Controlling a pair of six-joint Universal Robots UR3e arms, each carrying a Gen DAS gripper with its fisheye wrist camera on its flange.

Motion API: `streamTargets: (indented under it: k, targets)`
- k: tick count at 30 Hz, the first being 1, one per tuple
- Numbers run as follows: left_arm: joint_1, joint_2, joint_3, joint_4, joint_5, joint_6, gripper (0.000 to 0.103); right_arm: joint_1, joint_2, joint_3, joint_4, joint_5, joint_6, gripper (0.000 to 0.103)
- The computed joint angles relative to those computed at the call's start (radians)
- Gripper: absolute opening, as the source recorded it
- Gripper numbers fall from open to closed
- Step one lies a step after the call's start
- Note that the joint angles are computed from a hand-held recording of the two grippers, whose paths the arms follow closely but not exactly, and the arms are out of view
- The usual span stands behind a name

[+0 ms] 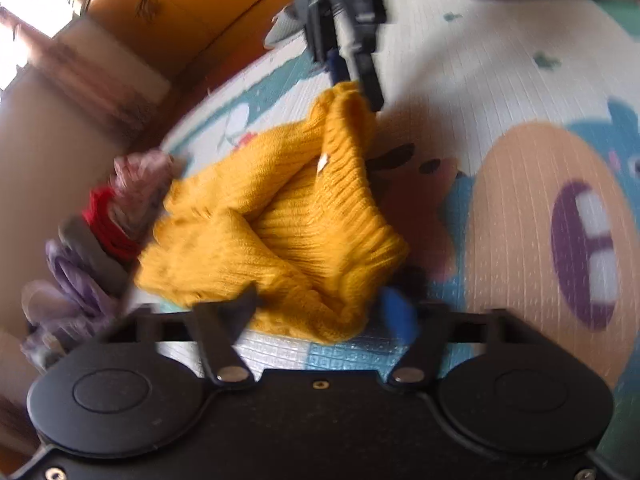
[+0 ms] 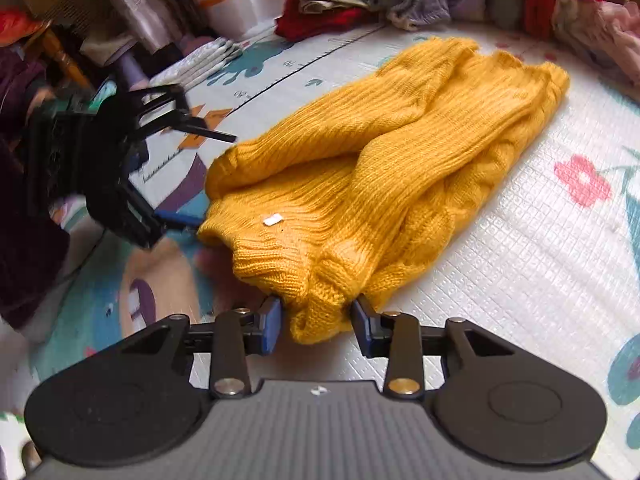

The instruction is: Fold clothes

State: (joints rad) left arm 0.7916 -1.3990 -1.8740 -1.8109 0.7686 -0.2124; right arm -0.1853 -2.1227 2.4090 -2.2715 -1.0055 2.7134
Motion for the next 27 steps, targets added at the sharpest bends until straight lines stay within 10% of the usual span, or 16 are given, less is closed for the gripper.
streamTargets:
  k: [6, 14, 17, 27]
  targets:
    - [-0.081, -0.063, 0.153, -0.039, 0.05, -0.31, 0.049, 0.456, 0.184, 0.069, -0.562, -0.488, -0.181, 0.048]
    - [-0.201, -0.243, 0.443, -0.132, 0.119, -0.778, 0.048, 0.637, 0.397, 0.042, -0.795, -0.741, -0.154, 0.069]
    - [-0.182, -0.188, 0.367, -0.107, 0.107, -0.672, 0.048, 0.596, 0.385, 0.023, -0.754, -0.686, -0.129, 0.045]
    - [0.05, 0.038, -0.02, -0.073, 0.042, 0.04, 0.07, 0.326, 0.231, -0.023, -0.463, -0.388, 0.089, 0.035]
